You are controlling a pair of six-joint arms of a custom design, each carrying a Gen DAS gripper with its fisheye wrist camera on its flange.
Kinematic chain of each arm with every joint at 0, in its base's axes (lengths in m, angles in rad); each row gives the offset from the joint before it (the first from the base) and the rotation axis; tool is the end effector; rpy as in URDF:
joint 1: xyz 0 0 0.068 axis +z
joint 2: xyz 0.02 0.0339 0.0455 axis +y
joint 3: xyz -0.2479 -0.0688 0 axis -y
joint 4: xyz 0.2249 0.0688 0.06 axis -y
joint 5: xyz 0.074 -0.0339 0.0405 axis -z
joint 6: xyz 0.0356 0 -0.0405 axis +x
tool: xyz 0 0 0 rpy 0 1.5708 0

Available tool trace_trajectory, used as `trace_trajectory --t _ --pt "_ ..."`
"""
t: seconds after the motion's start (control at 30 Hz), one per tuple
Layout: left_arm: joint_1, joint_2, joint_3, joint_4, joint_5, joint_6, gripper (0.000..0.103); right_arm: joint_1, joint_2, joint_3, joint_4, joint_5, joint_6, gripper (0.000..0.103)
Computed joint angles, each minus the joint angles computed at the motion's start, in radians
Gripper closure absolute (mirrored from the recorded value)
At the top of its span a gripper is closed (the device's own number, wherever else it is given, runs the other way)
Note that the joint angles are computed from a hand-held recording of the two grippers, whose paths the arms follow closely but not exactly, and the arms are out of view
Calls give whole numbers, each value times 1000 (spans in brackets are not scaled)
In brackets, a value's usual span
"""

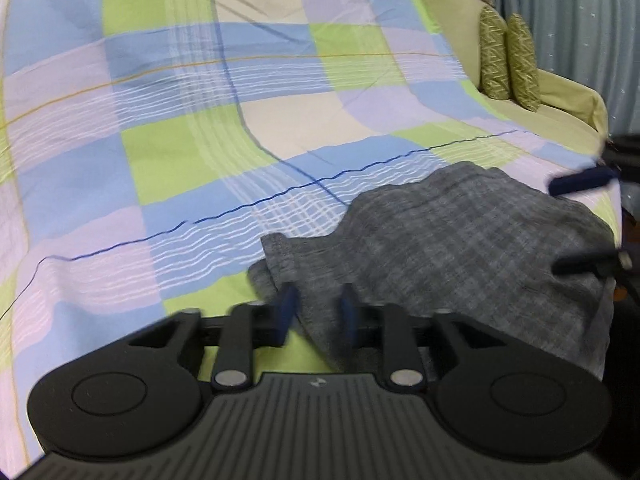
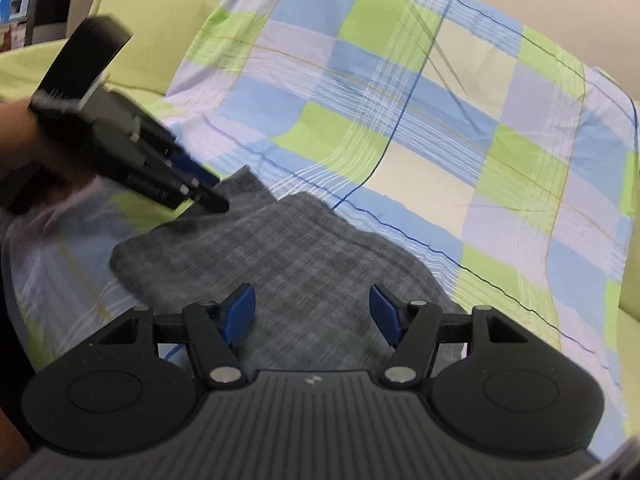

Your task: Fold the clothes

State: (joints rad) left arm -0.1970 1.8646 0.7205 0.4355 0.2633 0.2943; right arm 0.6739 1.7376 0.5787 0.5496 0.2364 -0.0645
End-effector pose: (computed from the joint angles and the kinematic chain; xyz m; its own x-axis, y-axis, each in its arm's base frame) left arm 0.3137 -0.0721 0.1003 -0.4997 0.3853 -0.7758 0.5514 0.8322 0.0581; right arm 0.2359 0.1777 0.1137 -0.4168 -0.4131 -0.8097 -0.4845 0.8547 -0.1866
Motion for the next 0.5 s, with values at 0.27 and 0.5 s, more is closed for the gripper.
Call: trace_trajectory --t 0.27,0.5 --pt "-75 -38 -165 214 -47 74 103 -75 72 204 -106 -162 -139 44" --pt "12 -48 -114 140 -13 -49 71 -15 214 446 -230 -139 -416 43"
